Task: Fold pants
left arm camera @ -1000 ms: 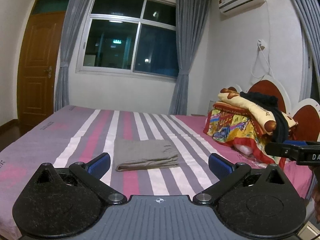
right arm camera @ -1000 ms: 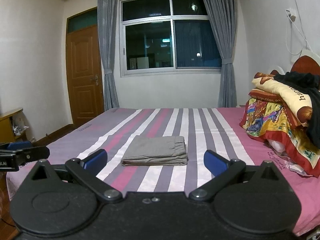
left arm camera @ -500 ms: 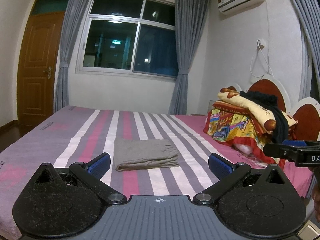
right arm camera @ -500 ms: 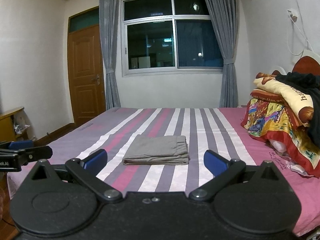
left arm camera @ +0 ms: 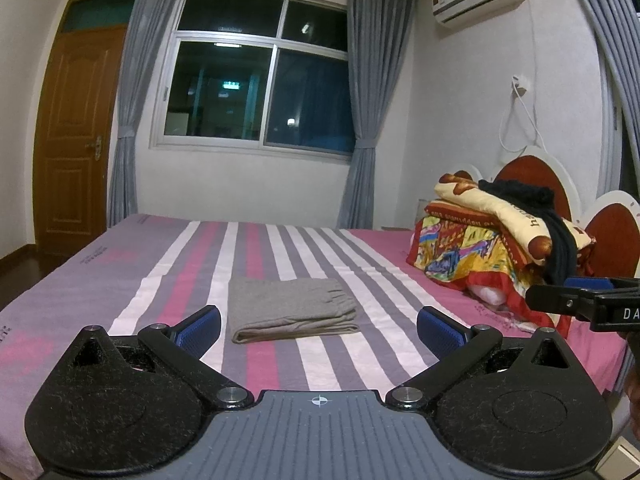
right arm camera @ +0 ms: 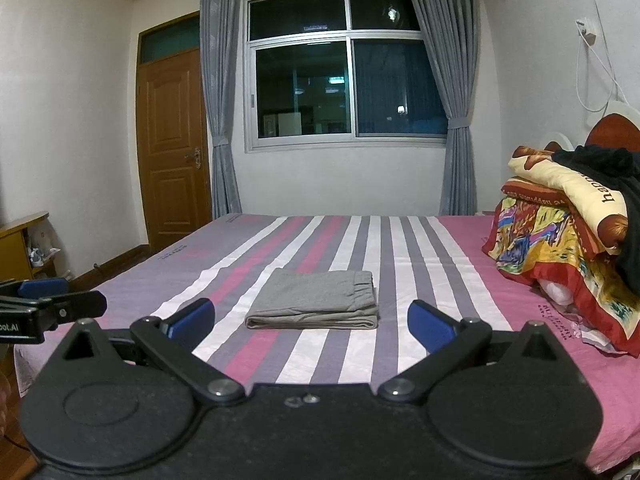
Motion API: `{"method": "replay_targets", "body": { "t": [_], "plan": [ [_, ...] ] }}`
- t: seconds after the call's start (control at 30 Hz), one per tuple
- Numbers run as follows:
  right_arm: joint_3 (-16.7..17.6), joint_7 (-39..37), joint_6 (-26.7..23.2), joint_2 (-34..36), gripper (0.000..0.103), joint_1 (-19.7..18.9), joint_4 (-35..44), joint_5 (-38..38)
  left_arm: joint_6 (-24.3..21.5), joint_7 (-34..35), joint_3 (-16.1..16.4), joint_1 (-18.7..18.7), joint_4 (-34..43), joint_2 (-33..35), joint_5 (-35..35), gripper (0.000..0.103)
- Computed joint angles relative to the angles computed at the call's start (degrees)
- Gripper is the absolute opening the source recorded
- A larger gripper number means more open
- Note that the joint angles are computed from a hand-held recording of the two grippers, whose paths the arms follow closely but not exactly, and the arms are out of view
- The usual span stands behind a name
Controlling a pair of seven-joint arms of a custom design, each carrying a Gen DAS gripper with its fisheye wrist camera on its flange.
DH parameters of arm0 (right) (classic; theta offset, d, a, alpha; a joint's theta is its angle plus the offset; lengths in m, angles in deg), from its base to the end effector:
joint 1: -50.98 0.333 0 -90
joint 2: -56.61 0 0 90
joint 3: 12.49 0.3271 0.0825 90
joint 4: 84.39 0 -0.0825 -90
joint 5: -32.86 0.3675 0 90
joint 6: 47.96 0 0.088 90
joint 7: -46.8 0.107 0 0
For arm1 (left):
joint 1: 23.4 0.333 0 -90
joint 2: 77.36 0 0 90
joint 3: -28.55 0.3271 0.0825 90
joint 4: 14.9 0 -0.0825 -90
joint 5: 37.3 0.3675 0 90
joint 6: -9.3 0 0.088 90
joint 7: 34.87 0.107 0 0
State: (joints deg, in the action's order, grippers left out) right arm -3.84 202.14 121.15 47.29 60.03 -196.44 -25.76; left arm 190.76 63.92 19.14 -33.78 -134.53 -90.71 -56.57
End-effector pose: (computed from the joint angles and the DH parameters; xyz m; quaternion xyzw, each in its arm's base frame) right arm 0.4876 0.2225 0.6730 -0.5953 0.5483 -0.3776 0.4499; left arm 0.4825 -0.1541 0.6986 -0.5082 0.6095 -0.5176 0.3199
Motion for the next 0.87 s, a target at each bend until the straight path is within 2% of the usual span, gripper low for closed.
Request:
{"method": "replay_targets", "body": {
  "t": [0.33,0.5,0.6,0.63,0.67,0.87],
  "plan": [
    [-0.2,-0.3,0.2,0.0,0.103,-0.1,-0.1,0.1,0.0,1.3,1.1,-1.2,0.1,0.1,-1.0,0.103],
    [-0.7,-2.2,0.8,-0.1,0.103,-0.1,-0.3,1.4,-0.2,5.1,3.8,-4.1,0.4,0.3,-3.6,0.103],
    [-0.4,-2.3,0.9,-0.1,0.103,-0.4,-0.3,1.4,-0.7,12.4,9.2,-10.7,1.3,0.5,-9.5,0.103],
    [-0.6,-2.7,1.1,-0.1,0.103,-0.5,-0.4,1.7,-2.0,16.2,11.9,-13.8,2.0,0.5,-13.3,0.103],
    [-0.7,-3.2,1.2,-0.1,0.103,-0.5,-0.4,2.0,-2.5,18.5,12.9,-15.0,2.5,0.5,-15.6,0.103],
    [-0.7,-4.2,1.8,-0.3,0.103,-1.0,-0.7,2.7,-1.8,25.5,11.1,-13.2,2.8,0.5,-21.5,0.103]
  ]
}}
